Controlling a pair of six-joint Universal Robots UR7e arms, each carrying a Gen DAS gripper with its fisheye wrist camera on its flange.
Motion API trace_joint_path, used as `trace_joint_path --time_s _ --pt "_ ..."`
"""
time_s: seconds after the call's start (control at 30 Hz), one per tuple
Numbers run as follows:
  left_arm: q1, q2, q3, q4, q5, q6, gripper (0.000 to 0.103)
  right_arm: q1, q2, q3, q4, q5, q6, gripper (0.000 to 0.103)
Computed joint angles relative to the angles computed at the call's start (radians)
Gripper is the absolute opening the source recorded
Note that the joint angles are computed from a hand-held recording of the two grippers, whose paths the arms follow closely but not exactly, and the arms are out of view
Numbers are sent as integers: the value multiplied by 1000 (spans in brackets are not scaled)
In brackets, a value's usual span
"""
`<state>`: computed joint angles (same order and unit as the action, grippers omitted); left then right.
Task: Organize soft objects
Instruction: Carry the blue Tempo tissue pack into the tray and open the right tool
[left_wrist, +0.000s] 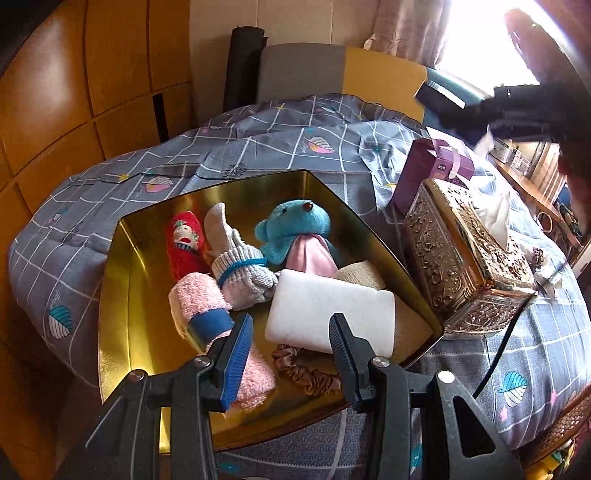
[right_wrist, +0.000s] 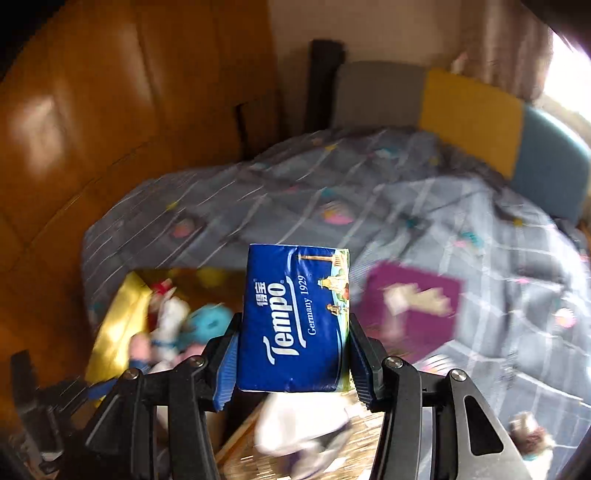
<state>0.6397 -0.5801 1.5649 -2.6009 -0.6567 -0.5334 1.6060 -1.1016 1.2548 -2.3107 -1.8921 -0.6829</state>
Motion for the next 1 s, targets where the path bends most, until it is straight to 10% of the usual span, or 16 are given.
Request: trace_joint_path --time_s 0.7,0.83,1.0 --pt "19 -52 53 40 93 -176 43 29 127 139 -43 31 102 55" --pt "25 -61 61 47 101 -196 43 28 129 144 -46 79 126 76" --pt "18 -61 64 28 107 -180 43 33 87 196 -117 78 93 79"
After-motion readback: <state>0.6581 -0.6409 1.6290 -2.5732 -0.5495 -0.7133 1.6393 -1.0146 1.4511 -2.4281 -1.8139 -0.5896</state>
